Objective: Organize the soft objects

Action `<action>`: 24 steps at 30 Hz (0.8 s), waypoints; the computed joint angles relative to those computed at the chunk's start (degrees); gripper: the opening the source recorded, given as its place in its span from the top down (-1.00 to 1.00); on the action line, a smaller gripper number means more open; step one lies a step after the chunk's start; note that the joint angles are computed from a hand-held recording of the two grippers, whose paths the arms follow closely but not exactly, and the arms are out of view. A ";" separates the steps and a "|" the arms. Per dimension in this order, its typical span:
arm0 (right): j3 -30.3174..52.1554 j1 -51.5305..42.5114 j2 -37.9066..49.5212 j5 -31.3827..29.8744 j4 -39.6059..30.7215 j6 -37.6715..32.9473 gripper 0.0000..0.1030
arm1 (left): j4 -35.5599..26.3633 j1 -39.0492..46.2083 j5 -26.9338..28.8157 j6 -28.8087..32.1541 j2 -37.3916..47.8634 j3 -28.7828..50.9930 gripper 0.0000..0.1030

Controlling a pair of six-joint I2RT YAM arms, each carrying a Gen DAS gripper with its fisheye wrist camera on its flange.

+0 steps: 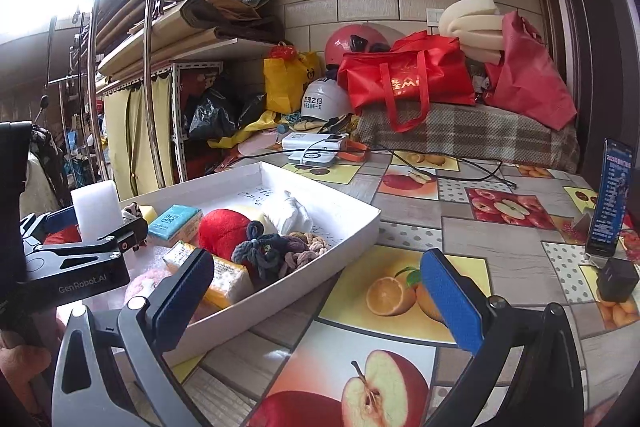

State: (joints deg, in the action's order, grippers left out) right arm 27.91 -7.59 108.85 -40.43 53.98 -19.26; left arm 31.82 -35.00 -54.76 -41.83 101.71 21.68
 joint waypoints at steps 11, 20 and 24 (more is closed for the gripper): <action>1.28 -13.02 -2.25 -8.65 -10.96 -7.89 -1.00 | -12.42 -12.25 -3.76 -8.06 1.63 6.54 -1.00; 3.28 -24.45 -3.45 -15.63 -22.09 -17.40 -1.00 | -21.36 -17.16 -4.89 -13.86 3.21 11.61 -1.00; 4.91 -30.38 -3.32 -20.21 -23.83 -15.67 -1.00 | -28.52 -21.65 -9.58 -18.83 3.65 14.49 -1.00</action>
